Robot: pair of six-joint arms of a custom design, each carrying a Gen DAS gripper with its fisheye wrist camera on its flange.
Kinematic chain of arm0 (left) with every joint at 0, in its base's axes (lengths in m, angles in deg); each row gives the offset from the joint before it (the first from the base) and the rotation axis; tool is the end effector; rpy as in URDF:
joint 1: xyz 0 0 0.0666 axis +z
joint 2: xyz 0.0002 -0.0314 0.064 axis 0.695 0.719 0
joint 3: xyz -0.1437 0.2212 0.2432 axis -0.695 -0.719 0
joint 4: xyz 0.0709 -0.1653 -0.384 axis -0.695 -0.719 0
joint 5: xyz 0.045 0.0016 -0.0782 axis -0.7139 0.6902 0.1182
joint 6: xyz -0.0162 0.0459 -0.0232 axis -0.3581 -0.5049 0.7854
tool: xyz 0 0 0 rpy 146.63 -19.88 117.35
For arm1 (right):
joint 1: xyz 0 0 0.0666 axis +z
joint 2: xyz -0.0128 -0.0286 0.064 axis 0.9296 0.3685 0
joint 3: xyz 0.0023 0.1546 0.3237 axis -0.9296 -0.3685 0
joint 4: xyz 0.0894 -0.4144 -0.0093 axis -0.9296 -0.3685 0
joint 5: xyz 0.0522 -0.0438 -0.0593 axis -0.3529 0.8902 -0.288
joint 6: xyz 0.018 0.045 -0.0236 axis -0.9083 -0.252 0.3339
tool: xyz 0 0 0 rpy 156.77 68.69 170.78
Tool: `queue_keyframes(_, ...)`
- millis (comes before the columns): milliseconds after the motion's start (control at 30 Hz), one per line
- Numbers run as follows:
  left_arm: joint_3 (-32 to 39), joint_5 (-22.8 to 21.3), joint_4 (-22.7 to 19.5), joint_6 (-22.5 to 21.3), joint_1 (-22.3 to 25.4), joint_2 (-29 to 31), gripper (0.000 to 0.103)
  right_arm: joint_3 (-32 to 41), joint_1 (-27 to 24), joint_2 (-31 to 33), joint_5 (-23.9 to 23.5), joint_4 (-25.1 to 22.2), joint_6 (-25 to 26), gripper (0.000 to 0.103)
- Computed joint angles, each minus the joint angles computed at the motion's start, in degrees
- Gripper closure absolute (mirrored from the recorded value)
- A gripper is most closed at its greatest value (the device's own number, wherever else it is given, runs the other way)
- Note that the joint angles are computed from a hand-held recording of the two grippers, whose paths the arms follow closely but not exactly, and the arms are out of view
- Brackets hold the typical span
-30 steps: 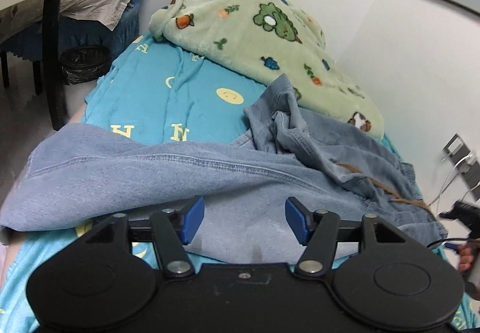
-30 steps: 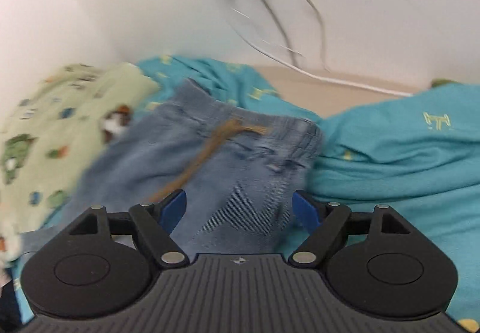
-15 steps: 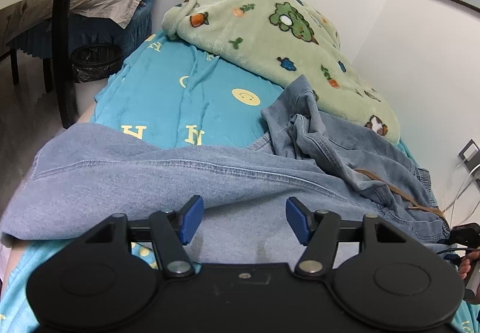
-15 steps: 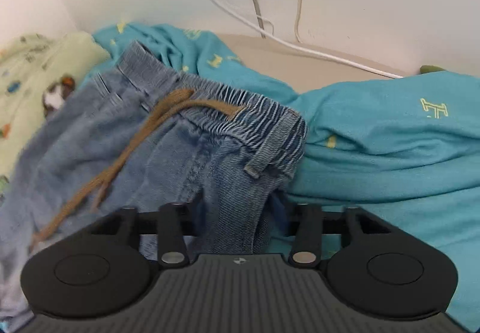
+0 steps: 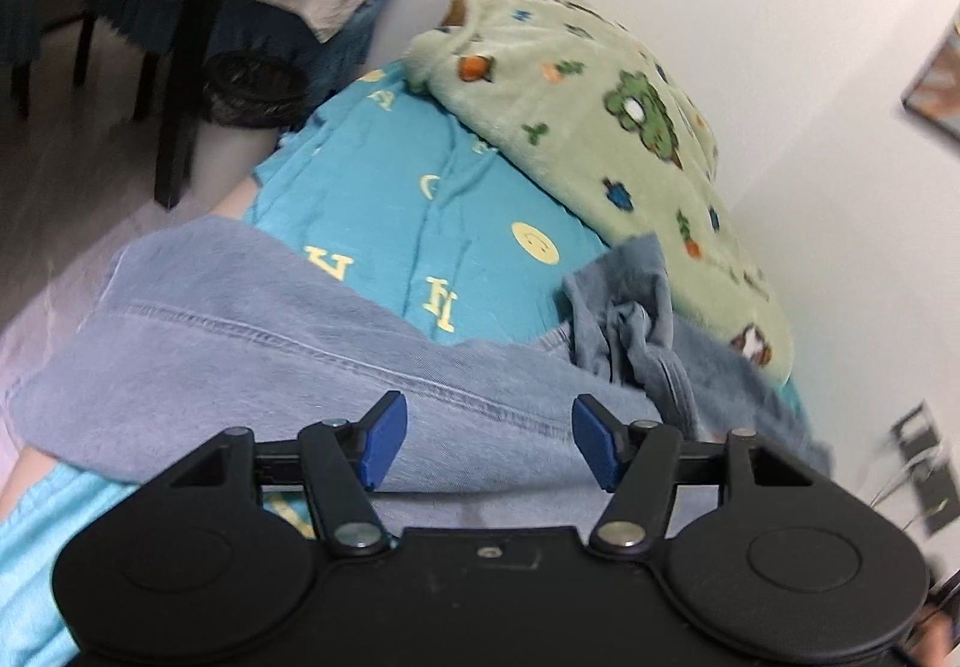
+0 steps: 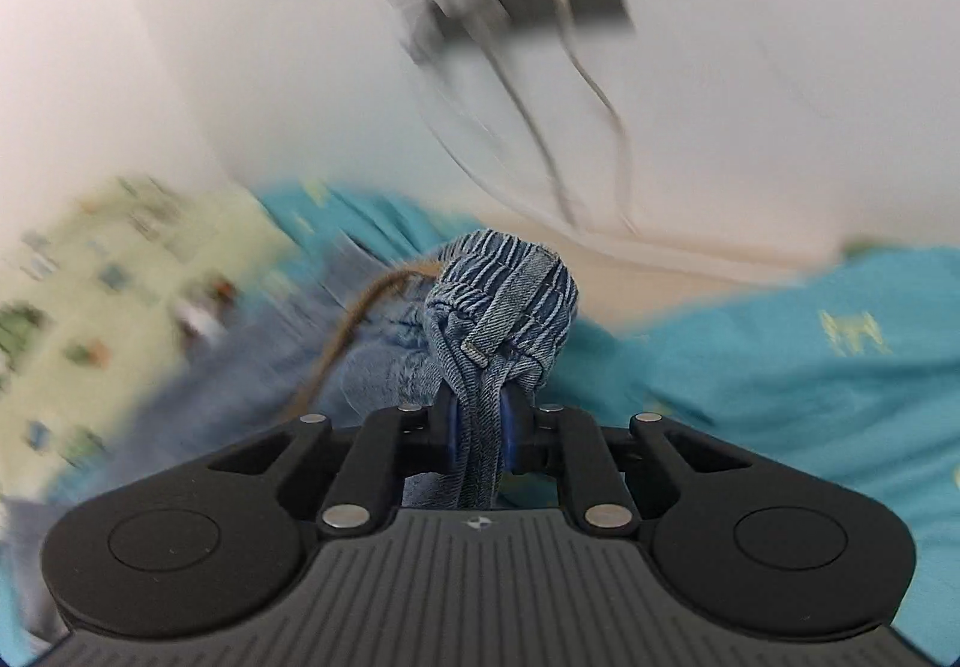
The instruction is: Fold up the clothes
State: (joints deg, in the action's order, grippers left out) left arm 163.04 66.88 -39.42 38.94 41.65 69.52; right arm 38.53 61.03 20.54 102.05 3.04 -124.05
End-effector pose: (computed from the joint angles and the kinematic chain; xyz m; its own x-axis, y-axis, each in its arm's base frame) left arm 0.6087 -0.0431 0.5742 -0.7619 -0.2184 -0.6098 0.1837 0.8299 -0.5268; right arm 0.4595 -0.0791 0.5218 -0.0071 0.7420 -0.6703 0.8959 0.3025 0.3253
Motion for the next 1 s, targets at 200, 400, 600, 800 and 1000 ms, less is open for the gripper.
queue_keyframes(200,2.66,0.2,-2.21,1.87,0.56,1.9,0.045,-1.97,-2.14,-0.82,-7.22,-4.02,-5.86,0.082)
queue_keyframes(400,1.27,0.48,-3.28,-0.54,0.19,0.87,0.045,-4.0,-1.27,-3.89,-3.63,-1.26,-9.7,0.058)
queue_keyframes(600,1.91,1.06,-4.68,-0.65,-0.25,1.52,0.045,-8.57,-3.68,-6.2,-7.34,5.31,-16.91,0.049)
queue_keyframes(800,2.64,1.26,-5.14,0.11,-0.3,2.19,0.045,-6.25,-4.33,-3.24,-7.56,4.91,-11.93,0.048)
queue_keyframes(1000,3.64,1.41,-5.59,1.52,-0.21,2.96,0.045,-2.04,-2.82,0.1,-4.44,0.45,-4.68,0.073)
